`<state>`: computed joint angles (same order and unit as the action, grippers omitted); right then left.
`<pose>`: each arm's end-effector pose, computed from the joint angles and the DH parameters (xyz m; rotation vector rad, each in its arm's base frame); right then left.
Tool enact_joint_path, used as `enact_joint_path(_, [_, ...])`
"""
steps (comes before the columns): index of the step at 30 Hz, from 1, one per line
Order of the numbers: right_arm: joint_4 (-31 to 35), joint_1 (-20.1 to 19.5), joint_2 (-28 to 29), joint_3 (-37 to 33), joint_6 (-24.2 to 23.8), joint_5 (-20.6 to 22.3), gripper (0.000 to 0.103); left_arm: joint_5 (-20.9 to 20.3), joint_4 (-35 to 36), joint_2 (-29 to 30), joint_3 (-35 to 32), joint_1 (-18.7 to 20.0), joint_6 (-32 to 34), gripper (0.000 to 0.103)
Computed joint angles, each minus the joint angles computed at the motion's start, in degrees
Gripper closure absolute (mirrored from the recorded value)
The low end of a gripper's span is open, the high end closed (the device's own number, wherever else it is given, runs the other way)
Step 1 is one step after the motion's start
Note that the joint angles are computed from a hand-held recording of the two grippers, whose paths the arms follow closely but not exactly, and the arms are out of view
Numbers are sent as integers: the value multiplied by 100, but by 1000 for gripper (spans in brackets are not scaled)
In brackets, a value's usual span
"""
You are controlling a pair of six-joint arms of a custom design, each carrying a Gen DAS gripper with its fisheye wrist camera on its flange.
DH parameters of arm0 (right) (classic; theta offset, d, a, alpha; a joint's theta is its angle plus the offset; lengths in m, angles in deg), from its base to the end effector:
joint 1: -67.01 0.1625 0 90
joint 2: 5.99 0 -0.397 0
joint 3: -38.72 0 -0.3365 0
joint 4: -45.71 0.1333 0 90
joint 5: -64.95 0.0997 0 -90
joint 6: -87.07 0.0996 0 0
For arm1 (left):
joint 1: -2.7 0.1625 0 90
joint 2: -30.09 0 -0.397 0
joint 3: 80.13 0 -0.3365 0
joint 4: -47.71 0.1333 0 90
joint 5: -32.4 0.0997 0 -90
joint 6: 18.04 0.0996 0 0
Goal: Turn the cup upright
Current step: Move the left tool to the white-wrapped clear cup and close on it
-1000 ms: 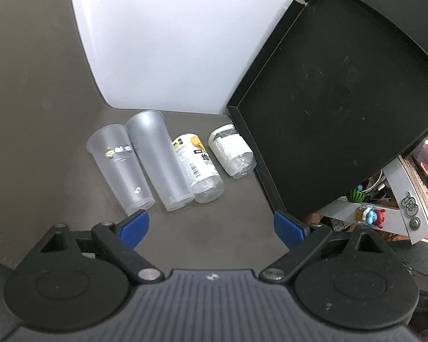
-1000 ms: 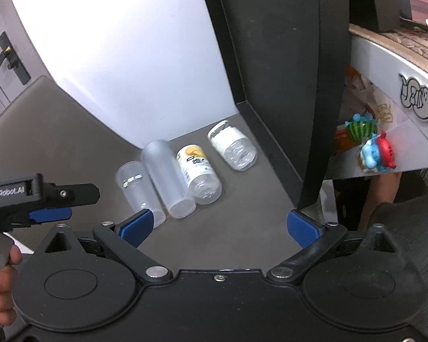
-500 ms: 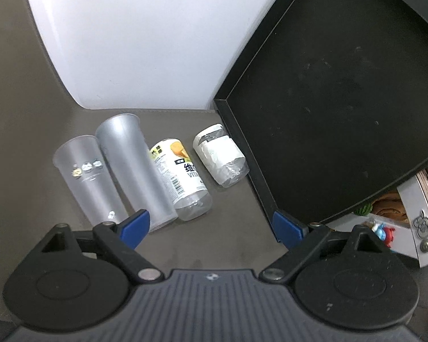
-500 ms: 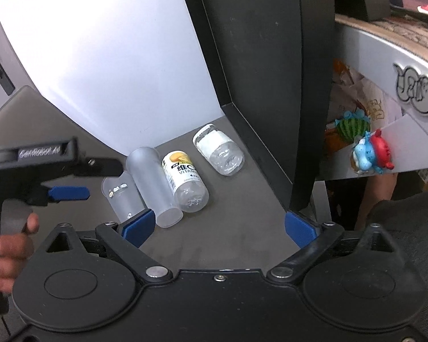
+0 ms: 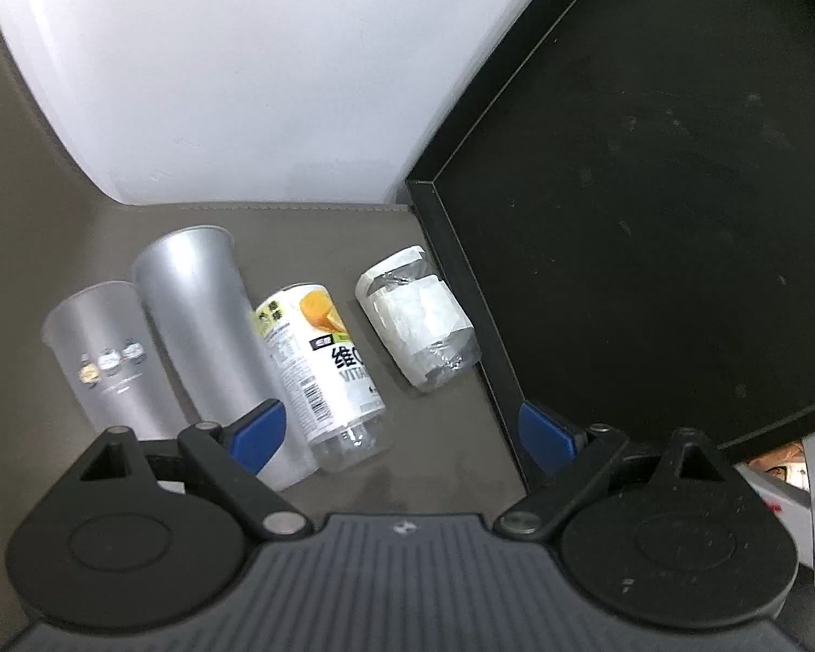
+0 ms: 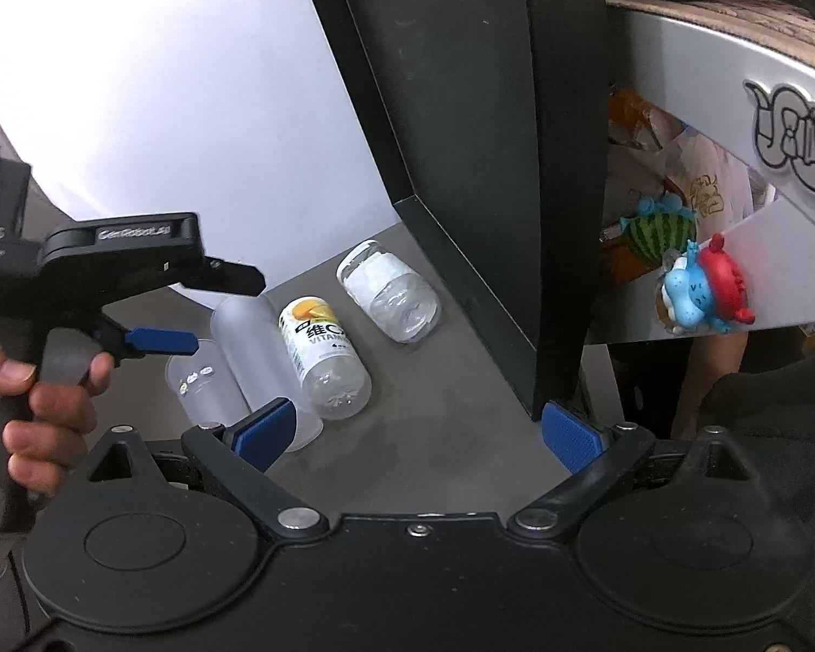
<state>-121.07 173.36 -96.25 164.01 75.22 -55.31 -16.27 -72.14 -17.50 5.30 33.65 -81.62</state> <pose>0.1939 -0.3656 0.3685 0.3563 -2.4688 0.9719 -0.4309 -0.4905 0.1613 -0.0340 2.5738 -0.7651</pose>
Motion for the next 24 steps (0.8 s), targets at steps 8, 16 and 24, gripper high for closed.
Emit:
enact_joint_path(8, [166,-14,226,-105,77,-32,16,-202,-443,448,-429,390,437,10])
enact_joint_path(16, [275,-74,354,-208,273,-97,18,-248,-794,941,-886,674,734,10])
enact_joint_path(24, [396,-105,453,-272,431,-301,20,-409,-831,1252,-1174,900,915,10])
